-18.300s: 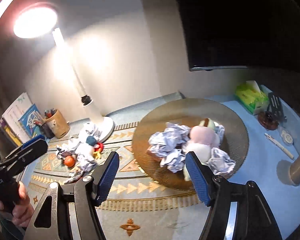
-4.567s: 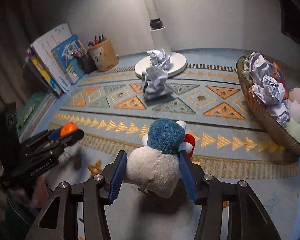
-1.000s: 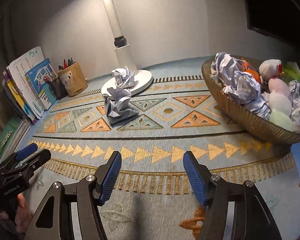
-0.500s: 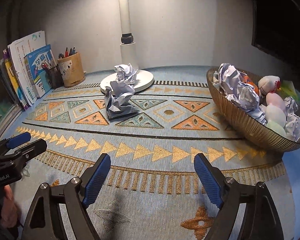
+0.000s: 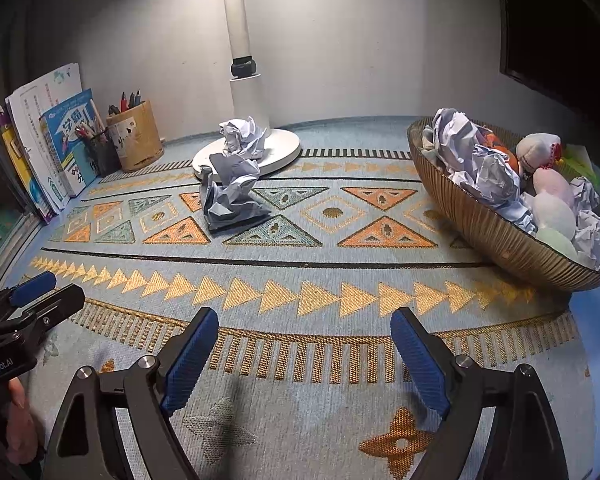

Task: Organize objects
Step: 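Move both tools back toward the paper balls near the lamp base, then grasp a paper ball on the lamp base with the left gripper while the right gripper grasps another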

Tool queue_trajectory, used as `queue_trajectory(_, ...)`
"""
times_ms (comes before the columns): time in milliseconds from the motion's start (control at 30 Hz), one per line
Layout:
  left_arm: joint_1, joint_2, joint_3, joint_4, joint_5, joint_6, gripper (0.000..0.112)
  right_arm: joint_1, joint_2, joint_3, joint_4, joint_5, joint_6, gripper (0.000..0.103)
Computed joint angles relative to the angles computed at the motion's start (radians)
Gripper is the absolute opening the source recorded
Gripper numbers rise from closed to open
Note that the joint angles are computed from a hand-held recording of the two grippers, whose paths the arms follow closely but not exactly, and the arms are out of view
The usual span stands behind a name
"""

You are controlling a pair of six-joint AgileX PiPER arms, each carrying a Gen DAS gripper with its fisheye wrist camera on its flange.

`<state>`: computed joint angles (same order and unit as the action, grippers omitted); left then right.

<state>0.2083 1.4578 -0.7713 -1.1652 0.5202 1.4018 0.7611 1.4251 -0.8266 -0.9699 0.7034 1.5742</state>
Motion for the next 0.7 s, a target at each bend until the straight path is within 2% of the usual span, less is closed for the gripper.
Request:
queue_trajectory(167, 0.014, 0.008, -0.009, 0.001, 0.015, -0.009, 0.084, 0.01, -0.002, 0.001, -0.007, 0.011, 0.007, 0.087)
queue_trajectory(233, 0.023, 0.036, -0.048, 0.057, 0.069, -0.062, 0.084, -0.005, -0.001, -0.005, 0.03, -0.009, -0.037, 0.087)
queue_trajectory(300, 0.013, 0.097, -0.131, 0.178, 0.146, -0.174, 0.084, -0.067, 0.0, -0.016, 0.153, -0.083, -0.166, 0.087)
queue_trajectory(433, -0.034, 0.134, -0.215, 0.256, 0.163, -0.276, 0.084, -0.21, -0.026, -0.032, 0.446, -0.189, -0.423, 0.087)
queue_trajectory(500, -0.055, 0.141, -0.267, 0.254, 0.184, -0.285, 0.084, -0.268, -0.037, -0.071, 0.587, -0.206, -0.564, 0.087)
queue_trajectory(600, -0.089, 0.22, -0.437, 0.277, 0.248, -0.401, 0.084, -0.262, 0.018, -0.191, 0.579, -0.141, -0.639, 0.087)
queue_trajectory(700, -0.138, 0.352, -0.657, 0.316, 0.284, -0.572, 0.084, -0.256, 0.103, -0.282, 0.611, -0.168, -0.744, 0.087)
